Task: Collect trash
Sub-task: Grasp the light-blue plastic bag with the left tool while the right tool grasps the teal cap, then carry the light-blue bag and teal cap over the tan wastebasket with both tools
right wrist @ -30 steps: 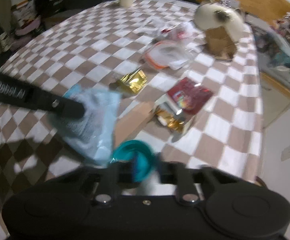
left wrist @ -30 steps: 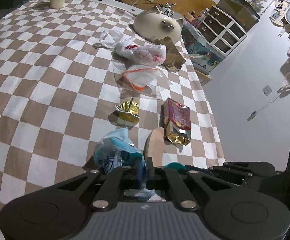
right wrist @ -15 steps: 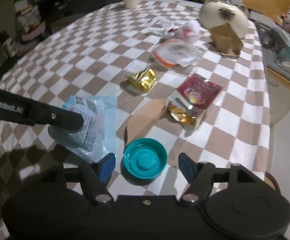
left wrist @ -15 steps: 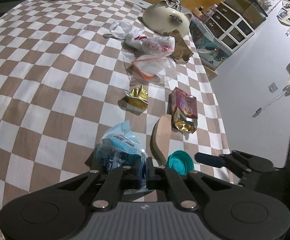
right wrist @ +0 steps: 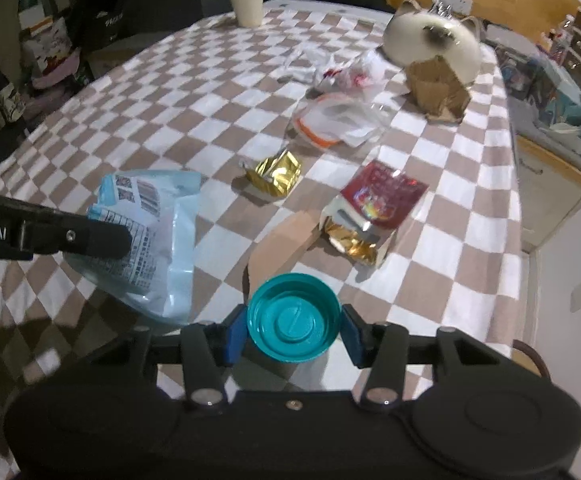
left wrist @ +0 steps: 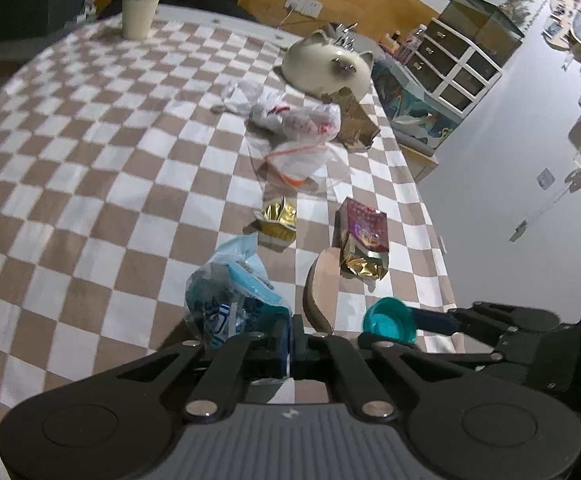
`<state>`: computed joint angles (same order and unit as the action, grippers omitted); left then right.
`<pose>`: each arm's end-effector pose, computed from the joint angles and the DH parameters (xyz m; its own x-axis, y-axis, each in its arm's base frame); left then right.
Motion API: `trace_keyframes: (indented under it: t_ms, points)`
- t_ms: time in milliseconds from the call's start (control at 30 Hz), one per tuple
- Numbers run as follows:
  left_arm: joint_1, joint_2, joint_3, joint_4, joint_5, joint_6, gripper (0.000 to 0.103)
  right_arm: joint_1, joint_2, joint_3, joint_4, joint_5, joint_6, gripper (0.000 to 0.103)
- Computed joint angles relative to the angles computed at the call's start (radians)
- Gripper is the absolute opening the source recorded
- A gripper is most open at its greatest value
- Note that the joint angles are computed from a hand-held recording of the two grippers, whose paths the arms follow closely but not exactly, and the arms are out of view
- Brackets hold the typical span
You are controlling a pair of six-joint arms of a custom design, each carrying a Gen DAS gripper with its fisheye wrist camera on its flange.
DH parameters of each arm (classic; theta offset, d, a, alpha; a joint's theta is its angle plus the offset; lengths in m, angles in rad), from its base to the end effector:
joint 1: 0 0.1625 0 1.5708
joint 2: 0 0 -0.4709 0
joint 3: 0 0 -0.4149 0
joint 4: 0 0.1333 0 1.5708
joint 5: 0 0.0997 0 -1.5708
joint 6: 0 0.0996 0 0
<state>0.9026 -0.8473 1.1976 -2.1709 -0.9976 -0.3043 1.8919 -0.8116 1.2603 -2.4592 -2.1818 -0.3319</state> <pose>-0.3602 -0.7587 0.3166 -0.8883 0.1683 -0.4273 0.3503 0.8501 -0.3933 0.3320 -0.7568 0.2927 -0.7146 -0.3051 0.6295 -0.5484 0.8030 -0.2333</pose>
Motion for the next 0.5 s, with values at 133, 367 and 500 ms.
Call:
trace_keyframes:
  t_ms: [133, 367, 500]
  points:
    - [-0.021, -0.019, 0.027, -0.03, 0.026, 0.028, 0.0, 0.011, -0.023, 0.013, -0.015, 0.008, 0.029, 0.05]
    - [-0.066, -0.049, 0.08, -0.094, 0.088, 0.085, 0.0, 0.035, -0.067, 0.05, -0.061, 0.006, 0.053, 0.05]
    - [-0.091, -0.059, 0.1, -0.118, 0.119, 0.111, 0.0, 0.044, -0.092, 0.072, -0.078, -0.001, 0.076, 0.05]
